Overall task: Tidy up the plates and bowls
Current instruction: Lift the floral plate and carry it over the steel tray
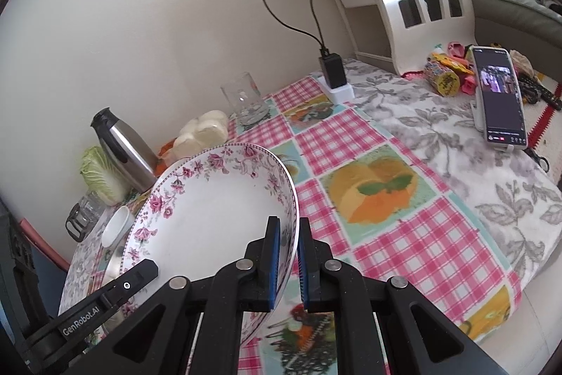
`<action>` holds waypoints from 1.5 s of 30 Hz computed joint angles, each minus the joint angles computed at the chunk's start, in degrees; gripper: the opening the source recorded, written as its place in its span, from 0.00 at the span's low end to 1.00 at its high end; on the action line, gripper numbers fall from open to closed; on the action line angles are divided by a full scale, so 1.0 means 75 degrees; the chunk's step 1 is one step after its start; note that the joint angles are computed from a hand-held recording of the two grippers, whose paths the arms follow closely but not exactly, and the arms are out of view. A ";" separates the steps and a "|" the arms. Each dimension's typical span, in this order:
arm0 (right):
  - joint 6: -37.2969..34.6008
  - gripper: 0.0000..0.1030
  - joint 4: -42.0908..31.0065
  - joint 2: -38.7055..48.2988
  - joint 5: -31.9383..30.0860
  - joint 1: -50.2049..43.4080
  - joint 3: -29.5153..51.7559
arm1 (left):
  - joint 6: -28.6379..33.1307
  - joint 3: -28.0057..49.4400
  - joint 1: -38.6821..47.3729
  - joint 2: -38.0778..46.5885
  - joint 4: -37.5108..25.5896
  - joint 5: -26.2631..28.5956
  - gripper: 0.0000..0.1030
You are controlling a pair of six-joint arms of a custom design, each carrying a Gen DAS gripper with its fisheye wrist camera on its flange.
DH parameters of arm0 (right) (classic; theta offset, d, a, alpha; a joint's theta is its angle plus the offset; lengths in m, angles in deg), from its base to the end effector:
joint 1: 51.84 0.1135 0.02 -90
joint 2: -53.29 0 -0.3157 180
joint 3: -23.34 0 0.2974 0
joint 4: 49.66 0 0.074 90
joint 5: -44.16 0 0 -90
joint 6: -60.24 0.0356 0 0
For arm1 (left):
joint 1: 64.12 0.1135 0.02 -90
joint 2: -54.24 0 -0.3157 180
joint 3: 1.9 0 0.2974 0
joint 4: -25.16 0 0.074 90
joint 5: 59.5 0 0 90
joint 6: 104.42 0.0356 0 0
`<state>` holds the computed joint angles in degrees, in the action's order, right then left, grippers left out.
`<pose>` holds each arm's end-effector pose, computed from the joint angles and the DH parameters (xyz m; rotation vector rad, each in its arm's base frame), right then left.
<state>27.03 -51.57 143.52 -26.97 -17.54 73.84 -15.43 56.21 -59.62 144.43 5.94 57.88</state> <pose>0.2795 0.1767 0.1676 0.6135 2.2103 0.4669 0.3393 0.0103 0.1888 0.0897 2.4064 -0.5585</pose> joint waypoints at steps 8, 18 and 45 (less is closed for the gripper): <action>-0.0053 0.10 -0.0400 0.0508 0.0274 0.0483 0.0870 | 0.0201 0.0416 0.0766 0.0287 -0.0356 0.0417 0.19; -0.0009 0.10 -0.0714 0.1354 0.0260 0.0986 0.1985 | 0.0644 0.0978 0.1798 0.0777 -0.0757 0.0796 0.19; -0.0052 0.10 -0.1269 0.3487 -0.0603 0.1333 0.4459 | 0.0835 0.2032 0.2846 0.2065 -0.1315 0.0399 0.19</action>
